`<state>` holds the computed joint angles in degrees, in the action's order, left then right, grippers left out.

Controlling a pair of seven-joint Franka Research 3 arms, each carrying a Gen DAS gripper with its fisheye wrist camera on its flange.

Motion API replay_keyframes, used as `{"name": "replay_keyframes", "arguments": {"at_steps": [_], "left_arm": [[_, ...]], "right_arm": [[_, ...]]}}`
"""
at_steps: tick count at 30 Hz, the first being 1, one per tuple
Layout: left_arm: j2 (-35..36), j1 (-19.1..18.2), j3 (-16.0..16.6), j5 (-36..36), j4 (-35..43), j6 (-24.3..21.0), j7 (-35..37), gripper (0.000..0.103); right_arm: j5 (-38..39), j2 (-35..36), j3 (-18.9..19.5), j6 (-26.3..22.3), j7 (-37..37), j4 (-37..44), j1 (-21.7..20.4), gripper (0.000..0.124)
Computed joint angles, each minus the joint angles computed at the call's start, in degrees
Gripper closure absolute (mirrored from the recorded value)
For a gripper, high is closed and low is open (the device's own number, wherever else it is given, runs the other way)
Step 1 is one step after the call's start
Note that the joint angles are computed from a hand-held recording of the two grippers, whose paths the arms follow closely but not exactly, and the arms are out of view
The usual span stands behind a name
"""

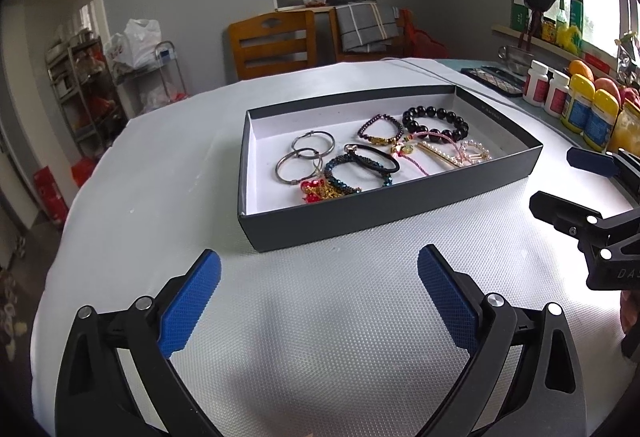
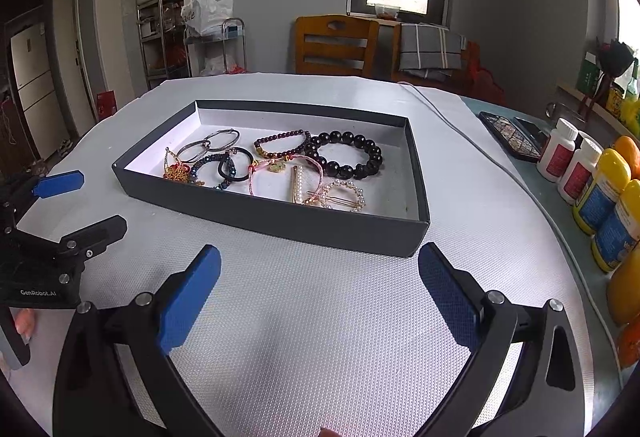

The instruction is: Organize jewelry

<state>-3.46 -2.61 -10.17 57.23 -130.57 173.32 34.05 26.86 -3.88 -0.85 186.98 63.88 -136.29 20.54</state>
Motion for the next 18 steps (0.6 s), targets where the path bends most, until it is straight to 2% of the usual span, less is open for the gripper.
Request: {"name": "replay_keyframes", "arguments": {"at_steps": [18], "left_arm": [[0.25,-0.23,0.02,0.09,0.17,-0.08,0.09,0.003]], "right_arm": [[-1.72,0.33,1.15,-0.06,1.64,-0.03,-1.24,0.026]]}}
